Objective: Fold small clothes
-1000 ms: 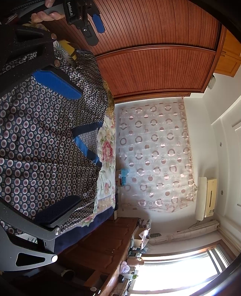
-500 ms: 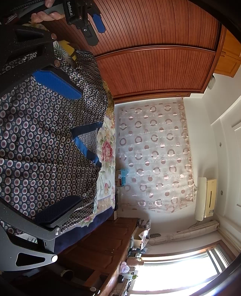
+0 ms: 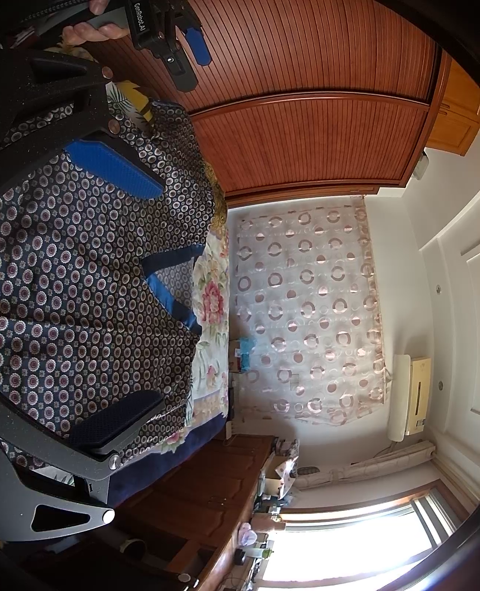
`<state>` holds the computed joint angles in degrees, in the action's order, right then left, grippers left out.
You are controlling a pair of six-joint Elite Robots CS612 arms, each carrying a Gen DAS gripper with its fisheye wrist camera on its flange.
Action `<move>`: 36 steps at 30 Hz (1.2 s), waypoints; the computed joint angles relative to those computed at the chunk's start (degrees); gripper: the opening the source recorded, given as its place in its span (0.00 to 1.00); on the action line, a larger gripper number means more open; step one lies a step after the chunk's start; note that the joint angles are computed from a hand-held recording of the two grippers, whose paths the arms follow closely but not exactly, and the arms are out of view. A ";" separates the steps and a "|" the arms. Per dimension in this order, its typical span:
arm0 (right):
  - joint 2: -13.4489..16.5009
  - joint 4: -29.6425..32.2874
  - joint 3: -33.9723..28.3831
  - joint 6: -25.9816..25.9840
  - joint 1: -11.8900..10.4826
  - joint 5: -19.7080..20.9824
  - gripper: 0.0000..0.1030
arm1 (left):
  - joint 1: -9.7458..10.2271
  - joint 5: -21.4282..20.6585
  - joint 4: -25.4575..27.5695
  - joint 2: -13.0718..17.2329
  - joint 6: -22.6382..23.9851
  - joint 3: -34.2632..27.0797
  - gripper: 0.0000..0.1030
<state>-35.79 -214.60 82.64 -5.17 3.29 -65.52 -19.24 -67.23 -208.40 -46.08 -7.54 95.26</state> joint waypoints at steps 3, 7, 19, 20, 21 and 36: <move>0.00 -0.11 0.05 0.04 -0.01 0.06 1.00 | 0.04 -0.08 -0.02 -0.02 0.03 0.04 1.00; 0.01 -0.04 0.00 -0.01 -0.02 0.15 1.00 | 0.09 -0.21 0.02 0.00 0.00 0.00 1.00; 0.87 3.22 -1.59 -1.76 0.39 0.31 1.00 | 1.30 -1.42 2.52 1.31 -2.31 -0.85 1.00; 1.05 3.59 -1.94 -1.91 0.37 0.70 1.00 | 1.53 -1.56 2.91 1.48 -2.67 -0.97 1.00; 1.03 4.14 -2.21 -2.01 0.22 1.04 1.00 | 1.77 -1.57 3.58 1.60 -3.15 -1.08 1.00; 1.68 16.23 -6.40 -7.77 0.42 3.04 0.99 | 4.86 -1.95 9.05 3.01 -5.25 -1.96 1.00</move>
